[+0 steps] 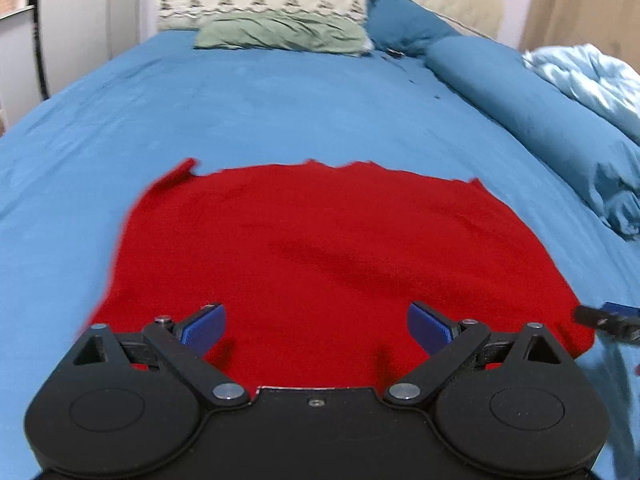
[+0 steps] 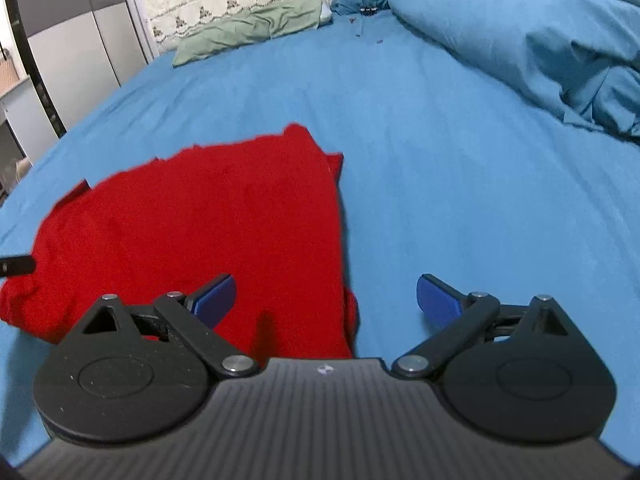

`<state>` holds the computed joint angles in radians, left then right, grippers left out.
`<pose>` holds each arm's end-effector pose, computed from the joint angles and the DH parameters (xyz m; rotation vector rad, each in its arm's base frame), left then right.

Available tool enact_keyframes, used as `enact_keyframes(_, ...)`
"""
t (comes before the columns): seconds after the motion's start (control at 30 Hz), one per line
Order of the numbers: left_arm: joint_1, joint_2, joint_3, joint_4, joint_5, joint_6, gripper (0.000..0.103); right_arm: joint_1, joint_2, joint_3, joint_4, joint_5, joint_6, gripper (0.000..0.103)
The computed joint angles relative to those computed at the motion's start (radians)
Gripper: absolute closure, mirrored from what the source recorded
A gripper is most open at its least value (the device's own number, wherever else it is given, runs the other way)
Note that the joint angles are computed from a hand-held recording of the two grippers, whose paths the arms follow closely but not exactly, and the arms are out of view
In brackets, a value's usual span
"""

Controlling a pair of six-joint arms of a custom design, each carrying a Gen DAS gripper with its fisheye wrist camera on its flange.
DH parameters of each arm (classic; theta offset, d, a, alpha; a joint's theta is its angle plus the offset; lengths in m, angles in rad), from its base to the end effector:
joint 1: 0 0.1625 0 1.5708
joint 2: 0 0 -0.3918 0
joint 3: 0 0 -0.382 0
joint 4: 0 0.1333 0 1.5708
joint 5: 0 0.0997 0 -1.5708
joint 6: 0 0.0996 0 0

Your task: Fold small clothes

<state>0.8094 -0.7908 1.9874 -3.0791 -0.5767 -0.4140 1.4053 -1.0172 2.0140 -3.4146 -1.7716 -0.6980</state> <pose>-0.2065 -0.5309 0.0644 0.2032 2.2856 -0.9866 0.0209 -0.5637 0.1851 0.5405 -2.4071 0.9051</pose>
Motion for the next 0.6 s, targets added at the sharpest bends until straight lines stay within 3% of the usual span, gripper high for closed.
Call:
enact_keyframes(0.13,0.027,0.081,-0.102,0.037,-0.025,0.047,0.004,-0.024,0.056,-0.015,-0.069,0.012,-0.094,0.001)
enact_keyframes(0.27,0.057,0.120,-0.160,0.147,-0.034,-0.003,0.004,-0.032,0.109,-0.059,-0.044,0.031,-0.106,0.015)
enact_keyframes(0.4,0.077,0.148,-0.192,0.199,-0.013,-0.002,0.000,-0.030,0.107,-0.055,-0.008,0.061,-0.130,0.052)
enact_keyframes(0.5,0.085,0.165,-0.225,0.257,0.002,0.002,0.000,-0.015,0.096,-0.072,0.051,0.040,-0.075,0.071)
enact_keyframes(0.6,0.100,0.153,-0.260,0.345,-0.025,-0.049,0.000,0.005,0.067,-0.116,0.185,0.015,0.100,0.077)
